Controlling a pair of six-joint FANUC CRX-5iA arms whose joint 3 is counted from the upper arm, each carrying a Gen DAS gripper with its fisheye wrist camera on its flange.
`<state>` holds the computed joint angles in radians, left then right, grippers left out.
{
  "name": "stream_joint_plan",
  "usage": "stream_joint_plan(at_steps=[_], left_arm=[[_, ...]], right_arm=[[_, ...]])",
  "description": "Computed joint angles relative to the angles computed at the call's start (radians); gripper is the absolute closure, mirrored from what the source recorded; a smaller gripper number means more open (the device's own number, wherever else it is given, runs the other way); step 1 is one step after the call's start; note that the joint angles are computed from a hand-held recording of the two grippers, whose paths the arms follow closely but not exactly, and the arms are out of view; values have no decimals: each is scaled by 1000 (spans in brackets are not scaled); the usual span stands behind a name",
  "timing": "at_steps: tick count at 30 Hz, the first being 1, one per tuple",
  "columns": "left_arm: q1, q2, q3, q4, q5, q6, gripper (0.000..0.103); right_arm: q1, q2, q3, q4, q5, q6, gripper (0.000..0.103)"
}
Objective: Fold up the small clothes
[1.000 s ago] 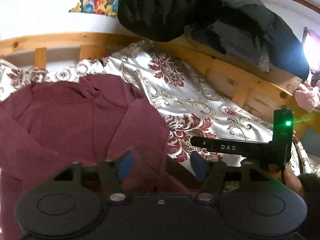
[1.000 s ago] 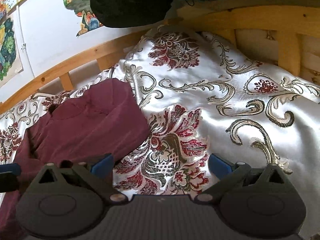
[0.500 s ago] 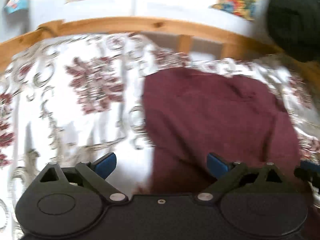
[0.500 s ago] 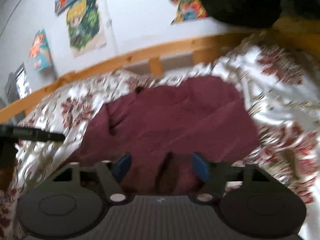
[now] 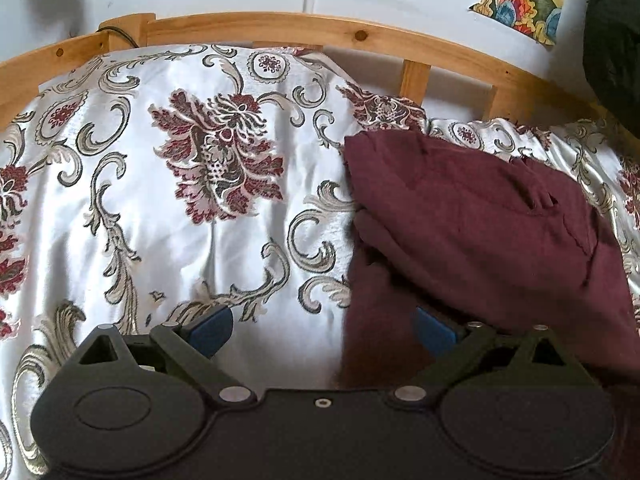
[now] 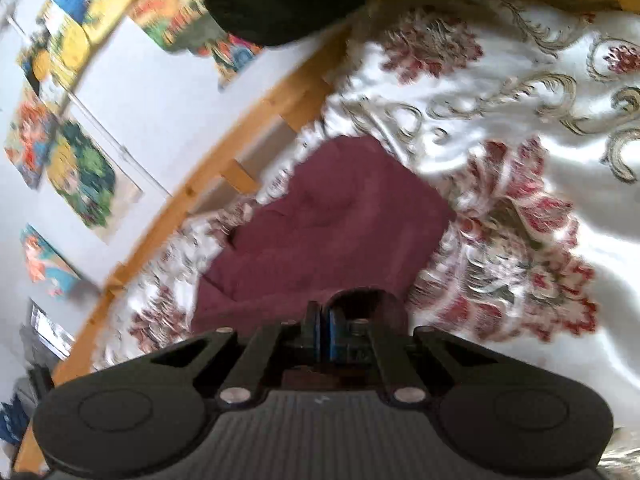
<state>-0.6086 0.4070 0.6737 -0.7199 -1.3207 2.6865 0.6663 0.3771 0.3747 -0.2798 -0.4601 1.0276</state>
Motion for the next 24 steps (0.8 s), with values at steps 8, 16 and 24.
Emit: stream_joint_plan(at_steps=[8,16,24], left_arm=[[78,-24,-66,89,201,54,26],[219,29,-86,317,389,69,97],[137,-59,-191,8,409,583,99]], right_arm=[[-10,17,26,-99,-19,115,57],[-27,38,44,-133,-47,168,57],[-62,30,87,-363,-78,468,100]])
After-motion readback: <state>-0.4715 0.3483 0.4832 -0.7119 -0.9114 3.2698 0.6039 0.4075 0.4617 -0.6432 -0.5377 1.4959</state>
